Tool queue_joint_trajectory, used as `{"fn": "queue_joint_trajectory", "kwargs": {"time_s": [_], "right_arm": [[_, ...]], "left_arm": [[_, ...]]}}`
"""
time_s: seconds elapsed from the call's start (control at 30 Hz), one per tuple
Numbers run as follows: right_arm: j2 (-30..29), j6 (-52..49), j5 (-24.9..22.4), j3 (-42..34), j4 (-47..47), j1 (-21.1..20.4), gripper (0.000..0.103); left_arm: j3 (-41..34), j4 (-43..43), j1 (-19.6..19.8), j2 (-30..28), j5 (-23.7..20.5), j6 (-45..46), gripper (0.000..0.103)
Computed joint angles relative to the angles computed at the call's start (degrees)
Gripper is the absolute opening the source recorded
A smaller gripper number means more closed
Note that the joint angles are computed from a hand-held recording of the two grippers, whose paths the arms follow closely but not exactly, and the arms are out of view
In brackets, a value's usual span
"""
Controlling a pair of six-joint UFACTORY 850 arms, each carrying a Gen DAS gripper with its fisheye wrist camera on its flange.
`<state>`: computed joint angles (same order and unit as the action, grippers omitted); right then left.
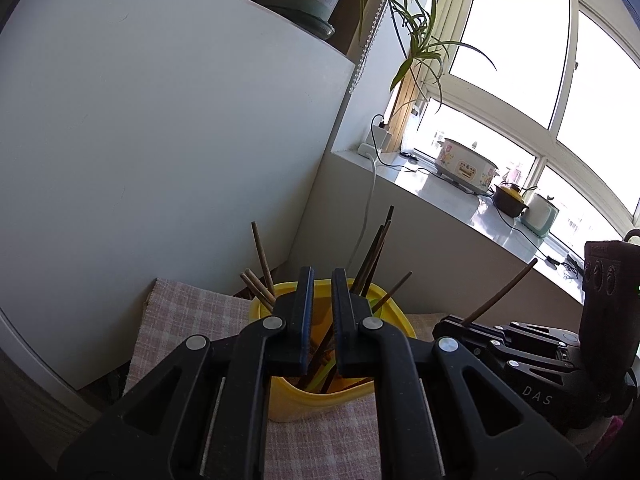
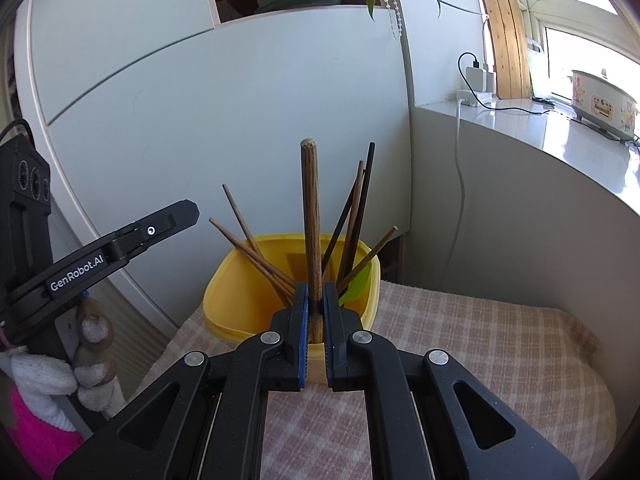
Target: Organize utensils
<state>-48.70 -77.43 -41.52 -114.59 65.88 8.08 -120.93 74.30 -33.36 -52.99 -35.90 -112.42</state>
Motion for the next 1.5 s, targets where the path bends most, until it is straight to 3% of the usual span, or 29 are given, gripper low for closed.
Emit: {"fn": "queue_joint_trajectory", "kwargs": {"time_s": [0.13,0.27,0.47,0.53,0.67,0.77,0.97,1.1,1.3,1.5], "right_arm": [[2.7,-4.4,1.2,4.6,4.2,-0.7,0.028],[4.5,-6.9,1.5,7.4,6.8,-1.6,0.029],[8.3,-11.4,4.8,13.3,10.8,-2.5,0.029],[9.3,-11.7,5.8,14.9,11.3,-2.9,0.039],[11.5,-15.9,8.3,18.9,16.5,-3.9,0.048],[13.0,-18.7,9.5,21.4,19.7,-4.5,0.060],[15.9,-29.8,12.4,26.8,30.9,-5.4,0.079],[16.4,-32.7,13.0,28.3,34.5,-5.9,0.081],[17.3,-39.2,14.4,30.7,41.7,-6.4,0.083],[17.0,-38.5,15.1,30.7,41.6,-6.6,0.085]], "left_arm": [[1.8,1.7,-1.5,1.0,-1.7,-1.0,0.027],[3.0,3.0,-3.2,1.8,-3.5,-1.5,0.036],[3.8,4.1,-6.1,2.2,-7.9,-1.3,0.060],[3.7,4.3,-7.1,2.3,-10.4,-1.4,0.082],[3.5,4.6,-9.0,2.0,-14.5,-1.0,0.088],[2.6,3.8,-10.0,1.4,-16.5,0.0,0.100],[-1.3,-0.7,-11.5,-1.4,-19.3,4.3,0.103],[-2.9,-4.0,-12.0,-2.5,-20.0,6.5,0.103],[-3.8,-3.2,-13.1,-3.4,-25.0,5.7,0.103],[-4.3,-2.9,-13.4,-3.8,-27.2,5.6,0.103]]}}
